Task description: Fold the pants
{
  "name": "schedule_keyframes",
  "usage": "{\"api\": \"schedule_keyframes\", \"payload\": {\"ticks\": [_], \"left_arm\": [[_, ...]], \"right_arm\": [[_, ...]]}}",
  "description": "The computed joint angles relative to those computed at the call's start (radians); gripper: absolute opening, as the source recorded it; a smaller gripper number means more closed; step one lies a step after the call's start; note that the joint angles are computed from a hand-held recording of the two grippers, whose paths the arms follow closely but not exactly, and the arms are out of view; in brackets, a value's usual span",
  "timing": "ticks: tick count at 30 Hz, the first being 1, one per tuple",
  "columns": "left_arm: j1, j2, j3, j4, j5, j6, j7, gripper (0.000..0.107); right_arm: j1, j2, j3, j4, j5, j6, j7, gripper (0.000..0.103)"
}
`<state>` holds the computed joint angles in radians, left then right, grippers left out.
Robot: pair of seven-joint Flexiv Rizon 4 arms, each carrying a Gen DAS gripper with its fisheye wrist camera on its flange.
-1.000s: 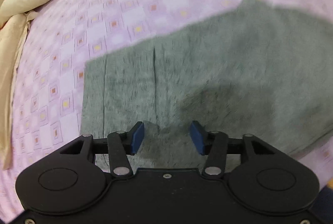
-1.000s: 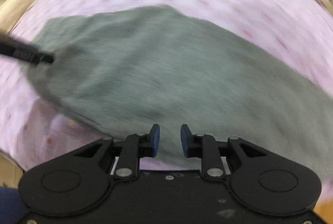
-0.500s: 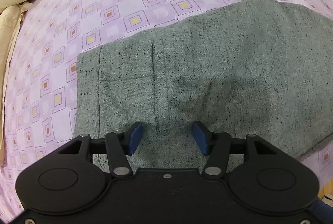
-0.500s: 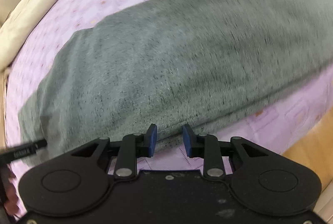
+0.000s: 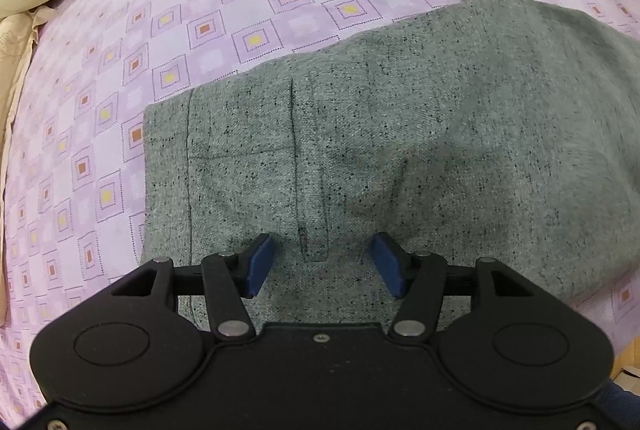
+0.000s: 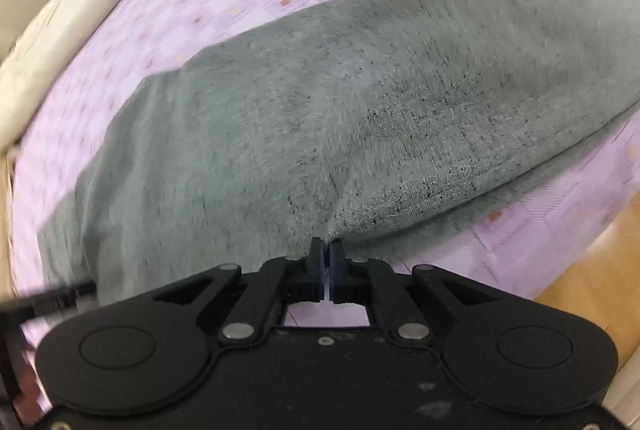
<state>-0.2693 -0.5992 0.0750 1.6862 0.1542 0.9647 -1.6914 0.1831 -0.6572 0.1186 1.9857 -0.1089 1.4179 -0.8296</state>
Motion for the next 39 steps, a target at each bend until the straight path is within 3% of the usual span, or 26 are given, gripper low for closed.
{"api": "schedule_keyframes", "payload": {"ticks": [3,5,7,10,11,15,18,20,22,24,27,30,33,36,39], "left_arm": [[-0.002,0.004,-0.001,-0.009,-0.001,-0.016,0.000,0.061],[-0.012,0.015,0.004,-0.012,0.005,-0.012,-0.021,0.055],[-0.037,0.022,0.016,-0.021,0.041,0.017,-0.044,0.055],[-0.051,0.015,-0.017,-0.040,0.029,0.060,-0.053,0.055],[-0.048,0.006,-0.039,-0.049,0.003,0.060,-0.046,0.055],[-0.082,-0.058,-0.086,-0.122,-0.062,0.015,-0.024,0.056],[-0.171,-0.120,-0.013,-0.226,-0.002,-0.129,-0.091,0.058],[-0.195,-0.140,0.012,-0.257,0.027,-0.195,-0.158,0.059],[-0.202,-0.134,0.015,-0.274,0.036,-0.232,-0.210,0.055],[-0.234,-0.134,0.030,-0.321,0.070,-0.290,-0.289,0.053],[-0.262,-0.147,0.004,-0.376,0.092,-0.279,-0.369,0.053],[-0.293,-0.211,-0.038,-0.481,0.071,-0.277,-0.414,0.053],[-0.321,-0.287,-0.067,-0.582,0.032,-0.309,-0.423,0.054],[-0.359,-0.364,-0.058,-0.698,0.016,-0.444,-0.419,0.056],[-0.386,-0.364,-0.032,-0.710,0.050,-0.460,-0.446,0.061]], "right_arm": [[-0.046,-0.022,0.052,-0.031,0.025,-0.086,-0.020,0.005],[-0.079,-0.030,0.082,-0.049,0.060,-0.086,-0.043,0.018],[-0.054,-0.004,0.043,-0.020,0.055,-0.020,-0.045,0.024],[0.064,0.022,-0.132,0.047,-0.052,0.108,-0.054,0.024],[0.073,0.014,-0.157,0.043,-0.081,0.114,-0.079,0.024],[0.025,-0.048,-0.159,-0.016,-0.174,0.081,-0.204,0.020],[0.043,-0.064,-0.220,-0.011,-0.290,-0.017,-0.291,0.019],[-0.038,-0.051,-0.161,0.021,-0.243,0.030,-0.386,0.016],[-0.134,-0.029,-0.077,0.016,-0.223,-0.004,-0.479,0.016],[-0.183,-0.011,-0.054,0.019,-0.202,0.015,-0.552,0.019],[-0.322,-0.023,0.043,-0.012,-0.143,0.092,-0.691,0.022],[-0.343,-0.063,0.004,-0.057,-0.140,0.135,-0.756,0.023],[-0.385,-0.117,-0.012,-0.128,-0.136,0.097,-0.804,0.023],[-0.467,-0.139,0.011,-0.167,-0.129,0.036,-0.893,0.015],[-0.502,-0.125,-0.012,-0.174,-0.114,-0.001,-0.944,0.017]]}}
